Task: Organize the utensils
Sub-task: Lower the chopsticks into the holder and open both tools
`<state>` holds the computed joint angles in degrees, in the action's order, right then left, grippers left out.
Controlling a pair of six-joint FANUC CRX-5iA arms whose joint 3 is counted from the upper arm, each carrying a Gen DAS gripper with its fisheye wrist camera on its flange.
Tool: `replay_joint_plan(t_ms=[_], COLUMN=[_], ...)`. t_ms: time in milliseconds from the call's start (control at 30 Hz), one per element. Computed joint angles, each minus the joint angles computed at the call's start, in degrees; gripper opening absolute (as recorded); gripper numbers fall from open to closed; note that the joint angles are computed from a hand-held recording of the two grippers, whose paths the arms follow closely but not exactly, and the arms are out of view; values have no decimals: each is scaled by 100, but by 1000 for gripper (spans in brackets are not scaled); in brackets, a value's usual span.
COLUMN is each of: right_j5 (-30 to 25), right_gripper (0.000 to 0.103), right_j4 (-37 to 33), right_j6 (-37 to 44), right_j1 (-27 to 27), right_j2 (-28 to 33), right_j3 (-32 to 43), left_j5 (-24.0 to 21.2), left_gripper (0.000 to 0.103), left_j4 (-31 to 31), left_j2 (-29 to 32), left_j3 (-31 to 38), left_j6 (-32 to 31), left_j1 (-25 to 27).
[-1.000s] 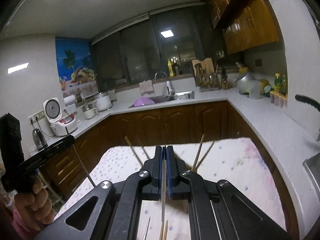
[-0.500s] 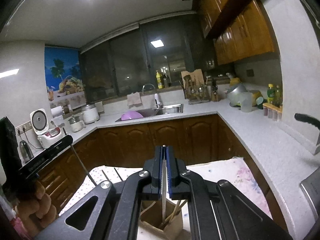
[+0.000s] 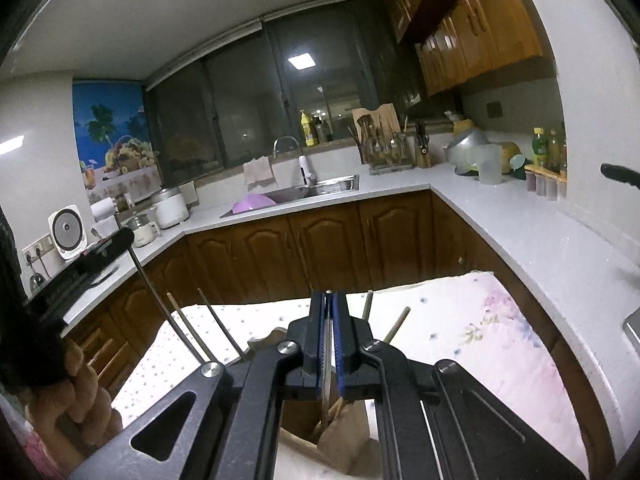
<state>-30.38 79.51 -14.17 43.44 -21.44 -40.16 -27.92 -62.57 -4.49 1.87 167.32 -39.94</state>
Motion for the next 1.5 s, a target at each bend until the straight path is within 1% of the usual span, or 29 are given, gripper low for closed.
replay_joint_plan(t_ms=[67, 133, 167, 333, 433, 500, 533, 600, 633, 733, 800, 900, 1033, 1133, 1167, 1200, 1233, 1267, 1300, 1333, 1367, 1400, 1433, 1500], right_j5=[-24, -35, -17, 13, 44, 57, 65, 30, 42, -7, -5, -31, -17, 50, 67, 126, 175, 190, 188, 240, 291, 276, 243, 195], right_gripper=[4, 4, 4, 4, 4, 4, 4, 4, 4, 4, 4, 4, 5, 9, 10, 10, 16, 31, 38, 50, 54, 54, 54, 59], right_j4=[1, 18, 35, 26, -73, -179, -44, -95, -127, -239, -323, -445, -590, -660, -656, -652, -625, -592, -548, -445, -340, -257, -230, -187], right_j6=[-26, -24, -25, 1, 28, 73, -54, -30, -23, 46, 105, 187, 238, 279, 267, 246, 196, 142, 82, -24, -121, -220, -256, -325], right_j1=[26, 34, 16, -4, -1, 12, -17, 3, -1, 26, 27, 56, 53, 31, 29, 13, -4, -12, -10, -34, -61, -55, -26, 36], right_j2=[-6, -9, 11, 99, 127, 142, 125, 100, 86, 64, 61, 44, 26, -5, -16, -44, -79, -101, -132, -190, -249, -269, -320, -437], right_j3=[10, 26, 40, 36, -5, -21, -74, -81, -84, -81, -62, -45, -29, -43, -54, -77, -108, -130, -157, -212, -264, -285, -314, -386], left_j5=[88, 114, 132, 95, 117, 209, 255, 341, 450, 645, 687, 618, 642, 641, 678, 749, 812, 812, 765, 725, 650, 497, 407, 356], left_gripper=[4, 4, 4, 4, 4, 4, 4, 4, 4, 4, 4, 5, 5, 5, 7, 8, 11, 14, 16, 26, 40, 45, 50, 56], left_j4=[114, 67, 151, 94, 240, 580, 767, 1107, 1525, 2305, 2544, 2531, 2966, 3271, 3411, 3685, 3929, 3972, 3893, 3806, 3611, 3167, 2890, 2825], left_j2=[55, 90, 102, 206, 248, 252, 265, 280, 298, 327, 333, 324, 312, 279, 273, 245, 208, 174, 117, 53, 11, -77, -162, -307], left_j3=[51, 58, 75, 46, -50, -159, -199, -278, -344, -500, -564, -568, -615, -669, -700, -781, -864, -897, -916, -936, -918, -889, -903, -1015], left_j6=[-92, 26, -48, 0, -198, -518, -708, -1053, -1458, -2203, -2467, -2515, -2927, -3188, -3302, -3545, -3767, -3814, -3759, -3689, -3504, -3081, -2829, -2771], left_j1=[71, 74, 96, 36, 57, 169, 229, 344, 481, 712, 758, 713, 815, 887, 932, 1000, 1053, 1058, 1021, 987, 923, 777, 675, 624])
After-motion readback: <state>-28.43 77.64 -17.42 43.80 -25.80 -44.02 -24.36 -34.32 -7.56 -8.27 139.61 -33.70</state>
